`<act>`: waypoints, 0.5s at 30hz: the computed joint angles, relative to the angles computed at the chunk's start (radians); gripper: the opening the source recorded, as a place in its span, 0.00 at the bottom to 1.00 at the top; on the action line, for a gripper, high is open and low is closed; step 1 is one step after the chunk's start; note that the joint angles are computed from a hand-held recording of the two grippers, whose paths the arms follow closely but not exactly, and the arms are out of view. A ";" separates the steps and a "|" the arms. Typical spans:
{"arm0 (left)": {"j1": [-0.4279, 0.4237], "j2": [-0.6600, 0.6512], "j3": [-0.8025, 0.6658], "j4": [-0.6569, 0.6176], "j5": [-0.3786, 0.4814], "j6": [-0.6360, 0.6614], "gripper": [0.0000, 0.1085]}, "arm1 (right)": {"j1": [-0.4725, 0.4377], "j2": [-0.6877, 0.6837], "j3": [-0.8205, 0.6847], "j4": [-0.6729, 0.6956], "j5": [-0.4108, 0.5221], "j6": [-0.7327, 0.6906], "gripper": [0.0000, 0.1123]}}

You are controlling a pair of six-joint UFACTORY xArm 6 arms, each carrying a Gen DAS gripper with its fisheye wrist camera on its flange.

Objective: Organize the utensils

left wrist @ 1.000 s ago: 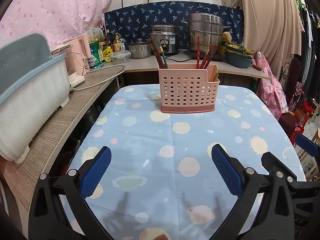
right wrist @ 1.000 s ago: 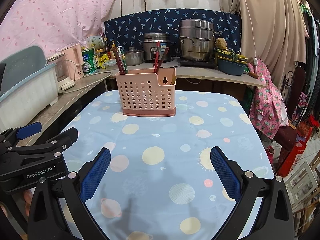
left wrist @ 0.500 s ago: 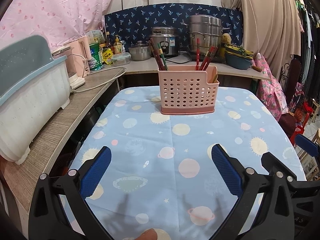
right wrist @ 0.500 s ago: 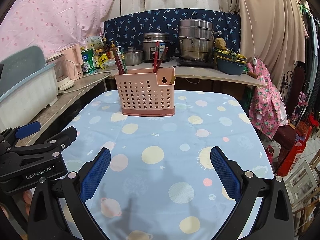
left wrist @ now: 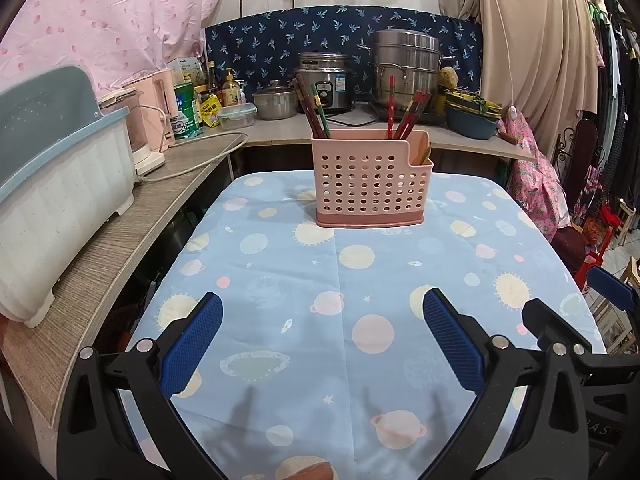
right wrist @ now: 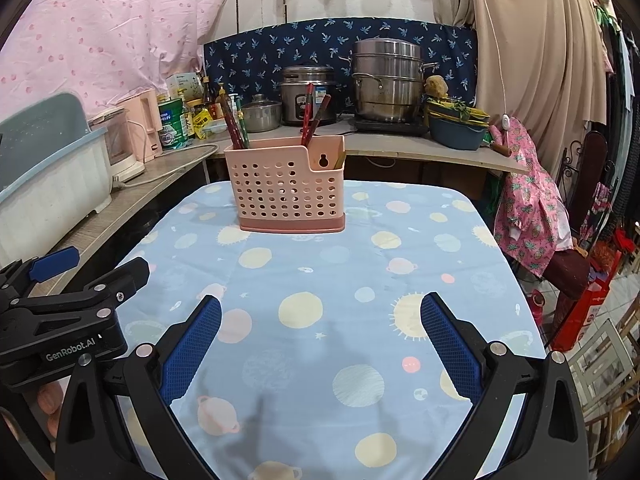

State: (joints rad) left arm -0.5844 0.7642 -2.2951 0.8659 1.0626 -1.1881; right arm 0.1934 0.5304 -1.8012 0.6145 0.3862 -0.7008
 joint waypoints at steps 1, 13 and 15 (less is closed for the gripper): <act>-0.001 0.000 -0.001 0.003 0.003 0.000 0.88 | -0.001 0.002 -0.002 -0.002 -0.001 0.002 0.86; -0.004 0.010 -0.013 0.009 0.043 -0.010 0.88 | -0.007 0.008 0.000 -0.022 -0.008 0.025 0.86; -0.002 0.010 -0.014 0.001 0.042 -0.006 0.88 | -0.008 0.010 -0.002 -0.023 -0.007 0.027 0.86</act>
